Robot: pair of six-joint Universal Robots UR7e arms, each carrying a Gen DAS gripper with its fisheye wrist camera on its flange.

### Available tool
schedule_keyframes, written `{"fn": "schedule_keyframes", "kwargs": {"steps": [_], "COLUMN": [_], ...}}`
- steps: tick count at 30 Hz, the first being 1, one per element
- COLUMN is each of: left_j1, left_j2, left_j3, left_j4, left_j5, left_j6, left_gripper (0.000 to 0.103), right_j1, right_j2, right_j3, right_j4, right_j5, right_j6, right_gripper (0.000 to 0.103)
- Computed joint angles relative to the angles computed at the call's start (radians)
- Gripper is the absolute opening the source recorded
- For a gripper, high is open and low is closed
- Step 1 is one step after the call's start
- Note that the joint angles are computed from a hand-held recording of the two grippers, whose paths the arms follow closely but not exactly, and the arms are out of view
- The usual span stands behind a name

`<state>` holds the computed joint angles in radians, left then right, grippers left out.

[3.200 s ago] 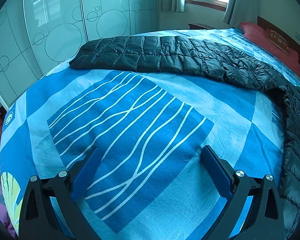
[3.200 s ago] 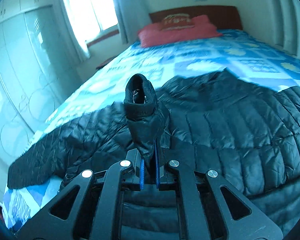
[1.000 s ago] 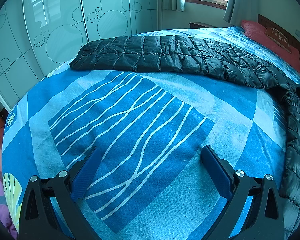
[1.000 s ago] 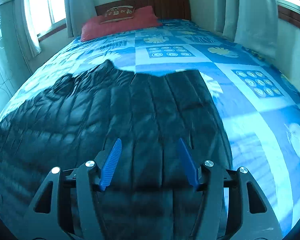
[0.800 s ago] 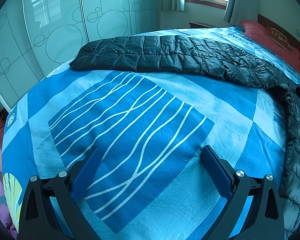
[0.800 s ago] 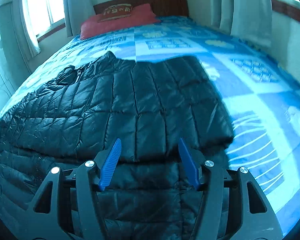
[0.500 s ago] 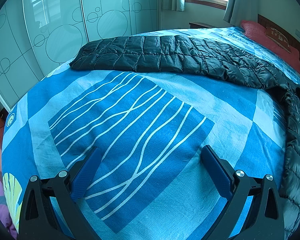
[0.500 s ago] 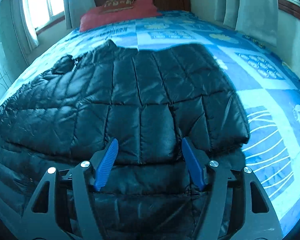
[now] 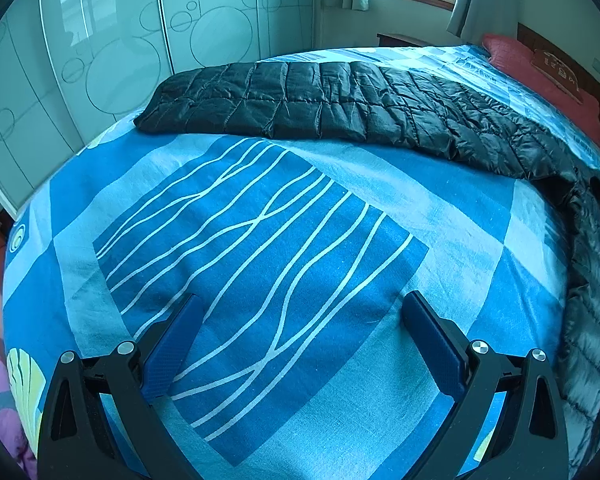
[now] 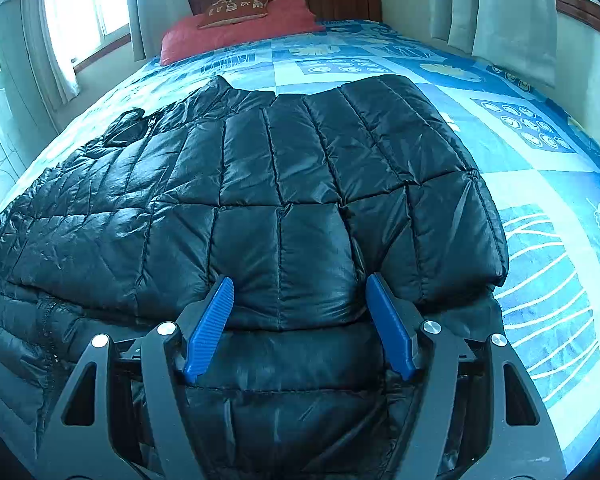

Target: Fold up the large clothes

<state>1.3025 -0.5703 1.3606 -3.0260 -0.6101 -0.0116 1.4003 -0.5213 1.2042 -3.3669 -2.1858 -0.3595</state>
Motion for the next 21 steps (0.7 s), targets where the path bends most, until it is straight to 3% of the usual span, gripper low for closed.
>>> {"fn": "schedule_keyframes", "kwargs": {"steps": [4, 10, 16, 18, 21], "left_j1": [0.019, 0.094, 0.193, 0.214, 0.218], "left_j2": [-0.039, -0.049, -0.026, -0.006, 0.028], "left_j3": [0.025, -0.071, -0.214, -0.264, -0.335], "left_j4": [-0.054, -0.092, -0.117, -0.137, -0.150], "left_j5": [-0.099, -0.260, -0.517, -0.545, -0.531], "left_j6": [-0.024, -0.054, -0.188, -0.244, -0.259], "left_gripper": [0.098, 0.098, 0.098, 0.098, 0.098], "right_j1": [-0.001, 0.000, 0.002, 0.003, 0.005], "right_j2": [-0.003, -0.001, 0.003, 0.006, 0.010], "right_j3": [0.009, 0.007, 0.004, 0.000, -0.006], "right_j4": [-0.011, -0.014, -0.018, -0.019, -0.021], "right_j5": [0.007, 0.002, -0.004, -0.009, -0.017], "right_j6": [-0.002, -0.011, -0.018, -0.021, -0.028], "right_gripper": [0.069, 0.070, 0.070, 0.070, 0.070]}}
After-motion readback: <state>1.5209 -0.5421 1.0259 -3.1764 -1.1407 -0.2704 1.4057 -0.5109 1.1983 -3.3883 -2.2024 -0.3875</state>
